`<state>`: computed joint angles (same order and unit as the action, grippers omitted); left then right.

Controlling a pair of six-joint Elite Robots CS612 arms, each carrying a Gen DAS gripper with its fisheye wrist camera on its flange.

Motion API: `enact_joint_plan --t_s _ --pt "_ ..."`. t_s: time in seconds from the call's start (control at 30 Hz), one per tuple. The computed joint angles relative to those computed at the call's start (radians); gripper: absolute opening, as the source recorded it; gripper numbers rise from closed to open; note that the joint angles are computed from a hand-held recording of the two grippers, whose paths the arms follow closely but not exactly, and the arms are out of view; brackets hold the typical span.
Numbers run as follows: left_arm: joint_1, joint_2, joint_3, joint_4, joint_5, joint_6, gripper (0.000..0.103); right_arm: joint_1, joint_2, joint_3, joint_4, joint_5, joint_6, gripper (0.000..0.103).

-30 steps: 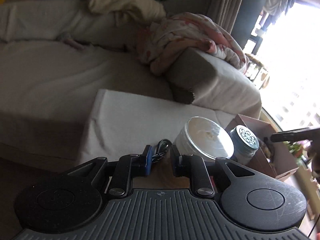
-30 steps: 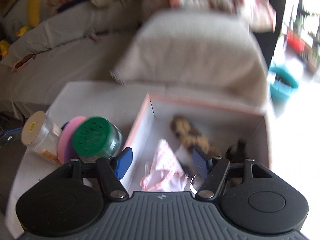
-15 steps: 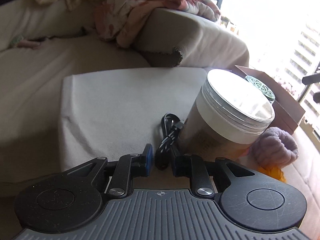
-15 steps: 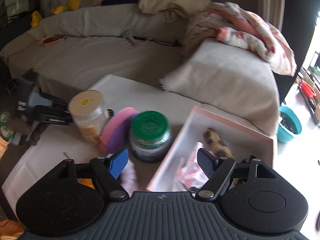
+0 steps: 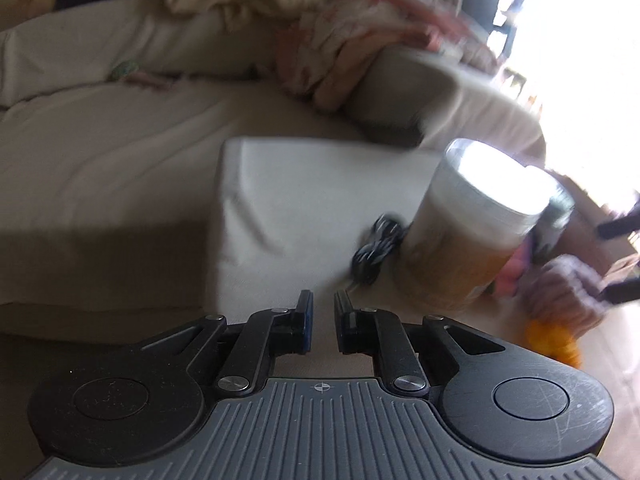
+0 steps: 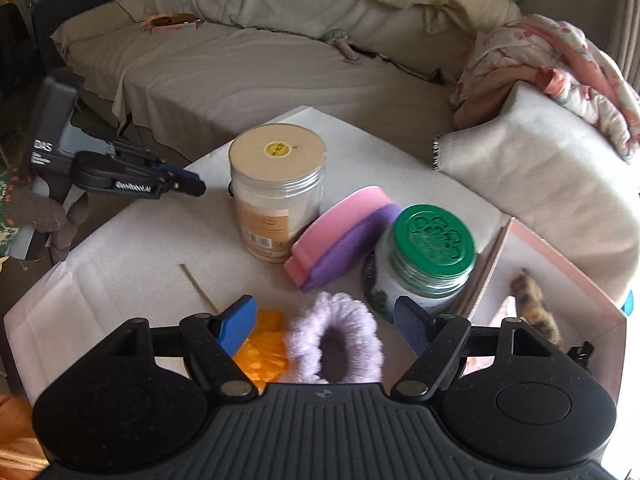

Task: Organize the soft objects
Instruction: 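Grasp the black cable on the table with the left gripper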

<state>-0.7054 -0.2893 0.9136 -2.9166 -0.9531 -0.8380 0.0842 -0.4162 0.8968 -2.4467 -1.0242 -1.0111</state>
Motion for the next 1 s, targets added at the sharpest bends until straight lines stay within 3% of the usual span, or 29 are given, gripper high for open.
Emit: enact_joint_plan --t_s 0.1,0.17,0.3,0.37,0.5,0.6,0.7,0.8,0.93,1.0 --pt "0.011 0.018 -0.01 -0.133 -0.025 0.062 0.015 0.001 -0.002 0.009 0.002 -0.006 -0.003 0.076" --pt "0.025 0.033 -0.038 -0.151 -0.063 0.063 0.016 0.001 -0.006 0.023 -0.005 -0.011 -0.001 0.077" --pt "0.046 0.069 -0.136 -0.042 -0.144 0.104 0.016 -0.003 -0.02 0.061 -0.013 -0.022 -0.004 0.077" --pt "0.048 0.083 -0.176 0.015 -0.146 0.14 0.023 -0.006 -0.031 0.088 -0.017 -0.024 -0.022 0.077" --pt "0.055 0.112 -0.255 0.137 -0.154 0.152 0.024 -0.012 -0.049 0.131 -0.035 -0.015 -0.05 0.077" --pt "0.059 0.129 -0.291 0.155 -0.176 0.182 0.023 -0.014 -0.05 0.135 -0.027 -0.014 -0.045 0.077" --pt "0.051 0.131 -0.296 0.171 -0.146 0.196 0.019 -0.013 -0.048 0.131 -0.029 -0.009 -0.036 0.077" --pt "0.04 0.115 -0.272 0.231 -0.071 0.142 0.017 -0.013 -0.047 0.133 -0.034 -0.005 -0.032 0.077" --pt "0.019 0.06 -0.186 0.314 0.024 0.056 0.017 -0.015 -0.047 0.135 -0.028 0.004 -0.031 0.077" --pt "0.013 0.03 -0.128 0.297 0.014 0.045 0.017 -0.015 -0.046 0.135 -0.029 0.009 -0.025 0.077"
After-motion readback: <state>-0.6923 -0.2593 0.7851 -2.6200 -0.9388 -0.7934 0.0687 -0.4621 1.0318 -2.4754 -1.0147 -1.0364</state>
